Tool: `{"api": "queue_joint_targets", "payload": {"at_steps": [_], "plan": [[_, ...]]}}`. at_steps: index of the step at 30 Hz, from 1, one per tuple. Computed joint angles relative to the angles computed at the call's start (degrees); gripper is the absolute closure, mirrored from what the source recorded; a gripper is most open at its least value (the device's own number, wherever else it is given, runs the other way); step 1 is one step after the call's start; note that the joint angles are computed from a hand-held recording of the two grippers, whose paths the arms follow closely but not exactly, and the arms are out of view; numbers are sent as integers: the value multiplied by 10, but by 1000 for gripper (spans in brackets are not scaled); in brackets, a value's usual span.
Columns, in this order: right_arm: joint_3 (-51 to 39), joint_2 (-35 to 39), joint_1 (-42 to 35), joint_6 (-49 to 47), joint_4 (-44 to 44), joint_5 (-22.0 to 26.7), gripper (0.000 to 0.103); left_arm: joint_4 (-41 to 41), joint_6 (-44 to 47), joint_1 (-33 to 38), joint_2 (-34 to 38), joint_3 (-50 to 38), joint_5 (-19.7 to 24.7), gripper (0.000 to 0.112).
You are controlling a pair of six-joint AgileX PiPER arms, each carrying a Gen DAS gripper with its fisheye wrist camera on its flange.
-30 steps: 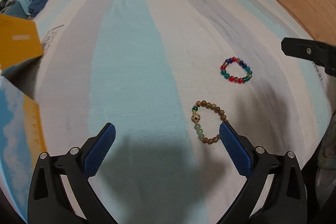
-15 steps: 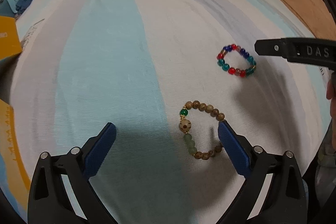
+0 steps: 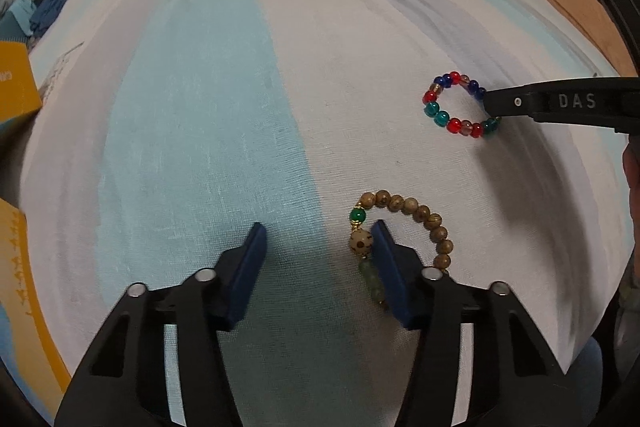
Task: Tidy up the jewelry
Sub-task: 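Grasp the wooden bead bracelet with the left tool while the right tool grasps the multicolour bracelet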
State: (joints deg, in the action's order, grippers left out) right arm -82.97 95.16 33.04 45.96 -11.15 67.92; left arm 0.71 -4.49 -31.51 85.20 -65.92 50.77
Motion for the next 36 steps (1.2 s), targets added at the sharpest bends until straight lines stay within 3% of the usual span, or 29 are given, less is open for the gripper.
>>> {"api": "queue_joint_targets", "payload": {"at_steps": [10, 15, 19, 36], "plan": [[-1, 14, -15, -6, 24, -14, 83, -14, 22, 1, 1, -14, 26, 101], [5, 17, -26, -15, 40, -22, 83, -25, 35, 10, 9, -26, 43, 102], [6, 15, -36, -16, 55, -24, 94, -37, 52, 21, 4, -30, 56, 102], [-6, -35, -3, 33, 26, -8, 94, -38, 26, 23, -9, -115, 133, 102]]}}
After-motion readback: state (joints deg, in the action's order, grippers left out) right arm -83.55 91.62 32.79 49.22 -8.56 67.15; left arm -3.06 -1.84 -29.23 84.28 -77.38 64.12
